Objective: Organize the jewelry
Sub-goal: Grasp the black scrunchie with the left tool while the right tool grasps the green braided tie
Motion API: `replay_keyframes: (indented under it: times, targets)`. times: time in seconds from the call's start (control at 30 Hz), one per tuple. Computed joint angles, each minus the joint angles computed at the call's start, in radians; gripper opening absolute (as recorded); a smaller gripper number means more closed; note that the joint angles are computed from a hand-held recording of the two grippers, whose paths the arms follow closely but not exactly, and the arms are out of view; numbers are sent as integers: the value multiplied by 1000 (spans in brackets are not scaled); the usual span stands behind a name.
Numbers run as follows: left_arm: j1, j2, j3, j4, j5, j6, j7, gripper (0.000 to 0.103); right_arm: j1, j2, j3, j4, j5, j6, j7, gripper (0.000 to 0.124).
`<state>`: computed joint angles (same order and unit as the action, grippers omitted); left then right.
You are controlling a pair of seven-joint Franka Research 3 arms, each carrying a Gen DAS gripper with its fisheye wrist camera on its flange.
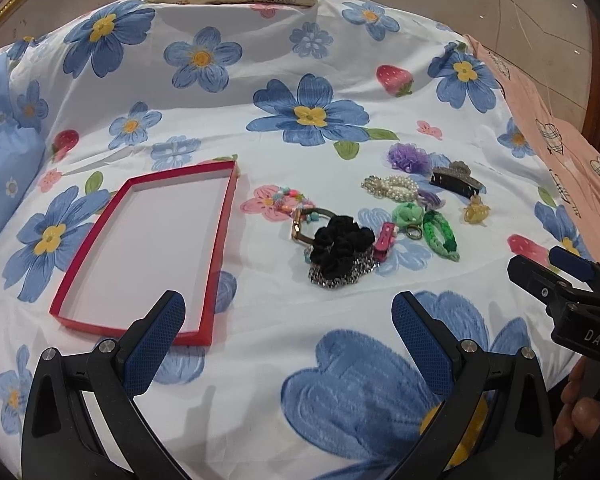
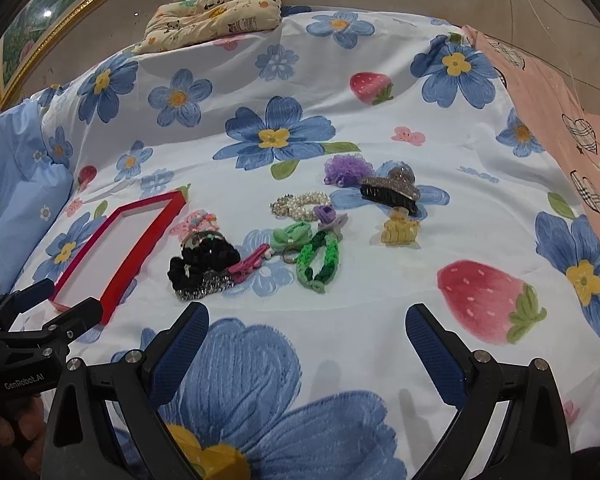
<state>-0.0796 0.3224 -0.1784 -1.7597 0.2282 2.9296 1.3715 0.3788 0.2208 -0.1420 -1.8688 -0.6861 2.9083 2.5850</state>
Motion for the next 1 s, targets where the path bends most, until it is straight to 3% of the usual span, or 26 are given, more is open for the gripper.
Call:
replay_keyframes:
  times: [0.17,0.33,0.5,0.67,0.83,1.0]
  targets:
    - [17,65,-33,108,-45,-67,57,103,-34,40,27,44,122,22,-106,99]
    - [16,152,-53,249,-87,-153,126,92,-72,104,64,120,320,11,-283,93]
    - [-3,261,-55,420,-111,-281,178,71,-93,181,90,226,485,-69,-433,77]
    - [-16,376,-60,607,-153,-428,230,68,-106,271,104,353,624,-180,-560,61]
    - [-36,467,-55,753,-181,-535,258,60,-108,338,92,448,689,-262,-610,51]
    - [-55,601,-56,981,-221,-693,296,41,-111,382,83,512,716,-323,-628,41]
